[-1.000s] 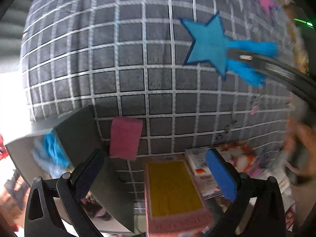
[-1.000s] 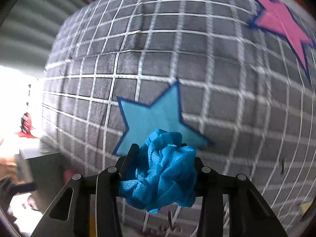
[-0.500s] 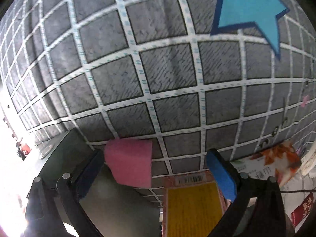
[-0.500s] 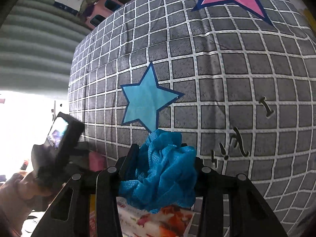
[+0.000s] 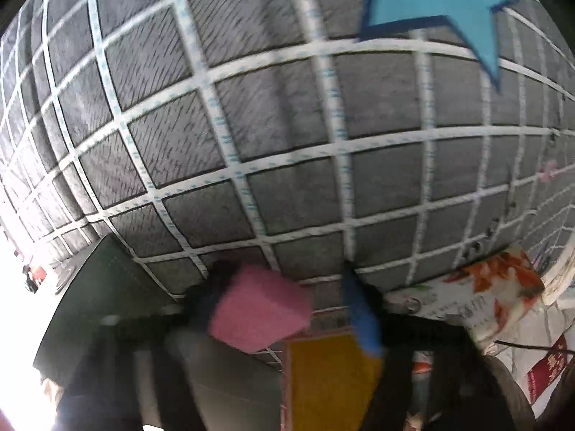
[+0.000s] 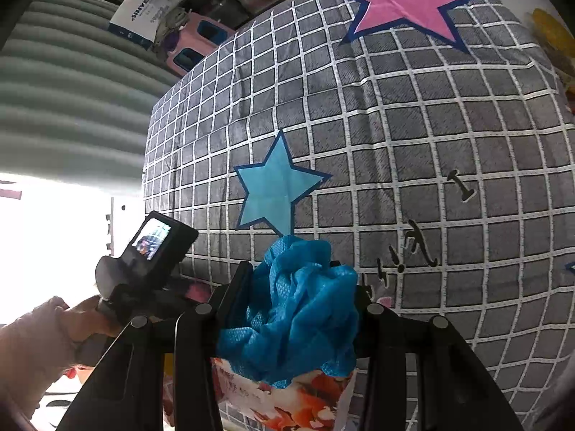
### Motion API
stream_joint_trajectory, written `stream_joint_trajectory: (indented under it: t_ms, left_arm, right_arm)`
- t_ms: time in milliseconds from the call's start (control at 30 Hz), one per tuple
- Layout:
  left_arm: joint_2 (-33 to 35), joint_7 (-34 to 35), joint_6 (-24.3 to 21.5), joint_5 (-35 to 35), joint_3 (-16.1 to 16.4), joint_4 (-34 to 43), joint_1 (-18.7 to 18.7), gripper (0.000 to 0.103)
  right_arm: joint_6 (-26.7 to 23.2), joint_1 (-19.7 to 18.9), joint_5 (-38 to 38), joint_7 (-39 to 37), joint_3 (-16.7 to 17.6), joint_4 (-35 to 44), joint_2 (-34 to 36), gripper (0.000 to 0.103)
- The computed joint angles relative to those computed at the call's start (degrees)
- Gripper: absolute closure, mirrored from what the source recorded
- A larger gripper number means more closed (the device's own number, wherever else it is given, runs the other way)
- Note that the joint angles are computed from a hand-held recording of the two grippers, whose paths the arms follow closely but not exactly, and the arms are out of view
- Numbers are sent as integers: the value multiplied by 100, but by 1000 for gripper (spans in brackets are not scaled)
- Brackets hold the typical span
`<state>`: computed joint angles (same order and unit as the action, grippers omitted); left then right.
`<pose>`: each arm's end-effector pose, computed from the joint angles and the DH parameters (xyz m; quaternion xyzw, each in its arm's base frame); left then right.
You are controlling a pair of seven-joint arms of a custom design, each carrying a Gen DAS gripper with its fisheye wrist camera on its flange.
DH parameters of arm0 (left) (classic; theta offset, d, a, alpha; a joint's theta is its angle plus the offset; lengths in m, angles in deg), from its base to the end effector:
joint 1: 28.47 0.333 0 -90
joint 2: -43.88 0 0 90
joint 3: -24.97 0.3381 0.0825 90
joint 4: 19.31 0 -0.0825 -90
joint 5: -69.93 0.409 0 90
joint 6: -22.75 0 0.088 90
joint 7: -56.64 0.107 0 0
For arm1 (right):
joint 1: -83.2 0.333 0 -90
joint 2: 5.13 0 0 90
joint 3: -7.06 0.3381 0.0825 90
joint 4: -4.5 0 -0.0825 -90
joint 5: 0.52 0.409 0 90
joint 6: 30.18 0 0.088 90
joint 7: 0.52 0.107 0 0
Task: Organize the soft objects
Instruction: 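Grasp the pink sponge with left tool while right tool grasps the crumpled blue cloth, then carry the pink sponge and blue cloth with both tools over the white box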
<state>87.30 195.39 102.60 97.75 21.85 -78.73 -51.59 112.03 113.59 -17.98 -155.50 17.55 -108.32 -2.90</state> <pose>0.7042 -0.2693 0.3906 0.1228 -0.9477 -0.2919 0.0390 0.4749 0.4109 0.5144 -0.2255 0.9390 0.0299 0.2580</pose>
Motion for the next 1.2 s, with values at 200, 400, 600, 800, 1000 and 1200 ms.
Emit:
stream_joint_trajectory:
  t_ms: [200, 400, 600, 800, 1000, 1200]
  left_arm:
    - [-672, 116, 377, -497, -317, -744, 114, 82]
    - [-981, 225, 839, -283, -307, -1082, 114, 20]
    - [-375, -112, 268, -265, -100, 13, 68, 20]
    - [-326, -89, 145, 20, 1, -126, 36, 20]
    - [-365, -270, 275, 192, 2, -413, -7, 20]
    - [-226, -415, 255, 253, 20, -393, -7, 20]
  right_arm:
    - [-519, 48, 533, -141, 77, -139, -132, 59]
    - [-677, 133, 1200, 61, 165, -618, -369, 56]
    - [-598, 173, 900, 444, 229, -685, -434, 17]
    - [-566, 217, 1217, 362, 219, -660, -321, 17]
    - [-631, 273, 1602, -69, 231, -452, -75, 17]
    - [-435, 429, 1541, 494, 278, -475, -73, 17]
